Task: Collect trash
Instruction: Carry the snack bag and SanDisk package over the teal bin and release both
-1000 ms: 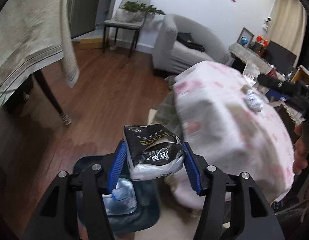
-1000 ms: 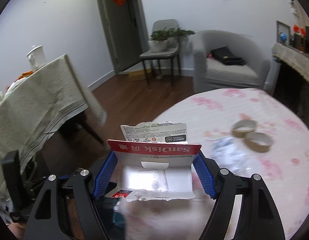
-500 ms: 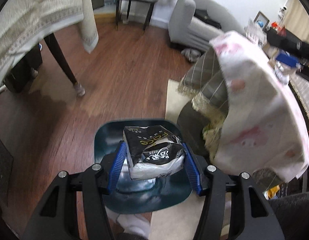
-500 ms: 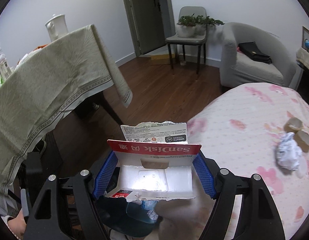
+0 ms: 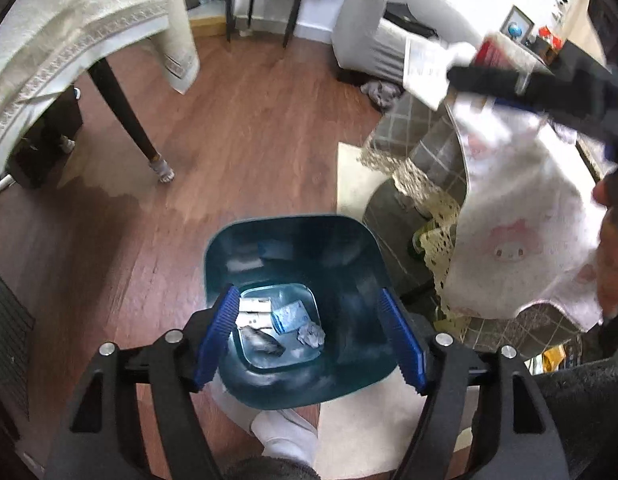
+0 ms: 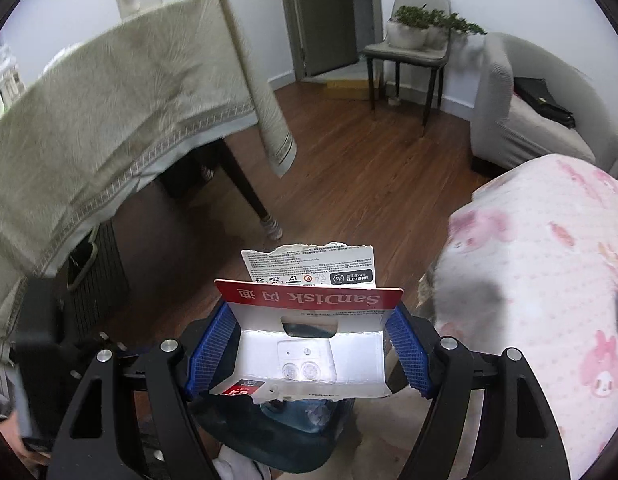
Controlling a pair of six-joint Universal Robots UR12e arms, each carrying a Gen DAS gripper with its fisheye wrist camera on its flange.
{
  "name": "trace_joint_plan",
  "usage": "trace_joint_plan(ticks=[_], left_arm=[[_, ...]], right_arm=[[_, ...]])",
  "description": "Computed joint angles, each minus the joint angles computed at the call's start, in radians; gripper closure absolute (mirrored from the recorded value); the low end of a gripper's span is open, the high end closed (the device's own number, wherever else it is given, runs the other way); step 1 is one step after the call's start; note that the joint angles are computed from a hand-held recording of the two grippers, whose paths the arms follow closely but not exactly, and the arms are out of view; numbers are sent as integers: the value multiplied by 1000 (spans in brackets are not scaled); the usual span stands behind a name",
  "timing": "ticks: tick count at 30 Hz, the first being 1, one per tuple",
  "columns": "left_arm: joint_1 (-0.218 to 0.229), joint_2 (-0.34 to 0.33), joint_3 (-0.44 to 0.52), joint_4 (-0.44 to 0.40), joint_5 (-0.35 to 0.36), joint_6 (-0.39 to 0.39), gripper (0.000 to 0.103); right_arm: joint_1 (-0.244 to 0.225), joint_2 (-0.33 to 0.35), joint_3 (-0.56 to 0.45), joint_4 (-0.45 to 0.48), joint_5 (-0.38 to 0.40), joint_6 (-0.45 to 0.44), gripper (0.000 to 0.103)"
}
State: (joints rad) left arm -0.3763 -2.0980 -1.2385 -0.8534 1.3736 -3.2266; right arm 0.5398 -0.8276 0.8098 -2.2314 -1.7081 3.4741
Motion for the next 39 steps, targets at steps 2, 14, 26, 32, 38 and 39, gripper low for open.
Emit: trace_joint_plan(ticks=[2, 14, 26, 32, 38, 39], left_arm=[[7, 12, -16, 35, 9, -17, 29], [38, 50, -55, 160, 18, -107, 38], [50, 69, -76, 257, -8, -128, 54], [50, 71, -77, 284, -10, -132, 54], [53, 72, -75, 299, -10, -158, 54], [53, 72, -75, 302, -10, -161, 54]], right_arm=[[3, 11, -14, 25, 3, -6, 27], [16, 91, -104, 212, 48, -35, 27], [29, 165, -196, 420, 76, -136, 27], [31, 167, -193, 446, 79, -154, 25], [37, 172, -201, 484, 48, -168, 17], [36, 167, -194, 477, 51, -169, 17]])
